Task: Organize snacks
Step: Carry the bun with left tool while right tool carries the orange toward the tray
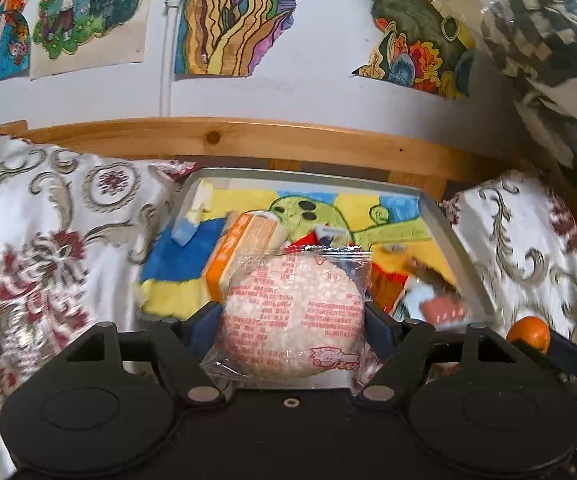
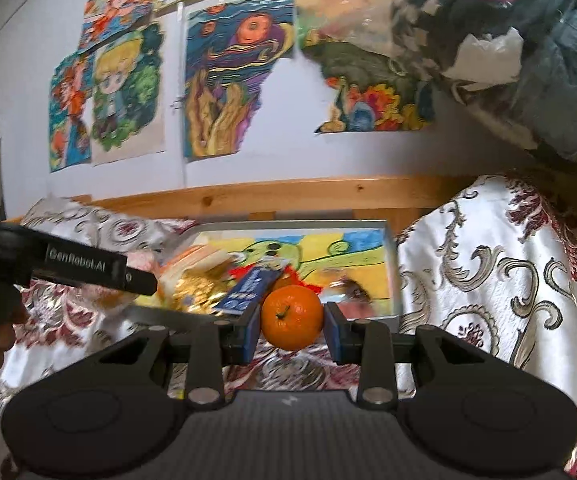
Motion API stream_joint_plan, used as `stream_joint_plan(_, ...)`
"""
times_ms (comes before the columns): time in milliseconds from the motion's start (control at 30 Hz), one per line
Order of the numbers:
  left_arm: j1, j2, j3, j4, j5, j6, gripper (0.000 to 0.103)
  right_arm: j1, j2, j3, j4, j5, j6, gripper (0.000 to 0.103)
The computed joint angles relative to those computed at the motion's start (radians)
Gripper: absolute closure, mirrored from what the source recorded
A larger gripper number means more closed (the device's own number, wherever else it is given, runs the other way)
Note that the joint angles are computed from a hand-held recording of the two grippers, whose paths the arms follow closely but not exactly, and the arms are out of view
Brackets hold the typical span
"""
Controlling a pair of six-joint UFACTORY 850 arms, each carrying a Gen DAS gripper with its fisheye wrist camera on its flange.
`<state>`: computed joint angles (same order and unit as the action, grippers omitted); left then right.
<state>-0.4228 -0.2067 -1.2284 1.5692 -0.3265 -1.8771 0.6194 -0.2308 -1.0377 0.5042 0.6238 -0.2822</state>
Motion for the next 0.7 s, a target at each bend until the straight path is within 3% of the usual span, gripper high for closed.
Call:
stream_joint_plan(200,0.011,-0.103,-0.126,-0.107,0.025,0.130,0.027,-0.043,-0.065,-0.069,-0.049,0.024,0.015,0.065)
stream_joint_plan(433,0.017,-0.203,-0.241,-0.063,0.025,0.077,0.027,-0.084,-0.133,-0.105,-0.101,0.072,0.071,0.065)
stream_joint_plan(633,0.001,-0.285,-0.343,0.032,0.012,-0.001,0.027,-0.093,-0.178,-0.168,0.010,0.074,-0.033,0.065)
stream_joint_plan(700,-0.005,-0.312,-0.381,-0.019,0.020,0.062,0.026,-0.101,-0.199,-0.199,0.004,0.073,-0.028,0.065)
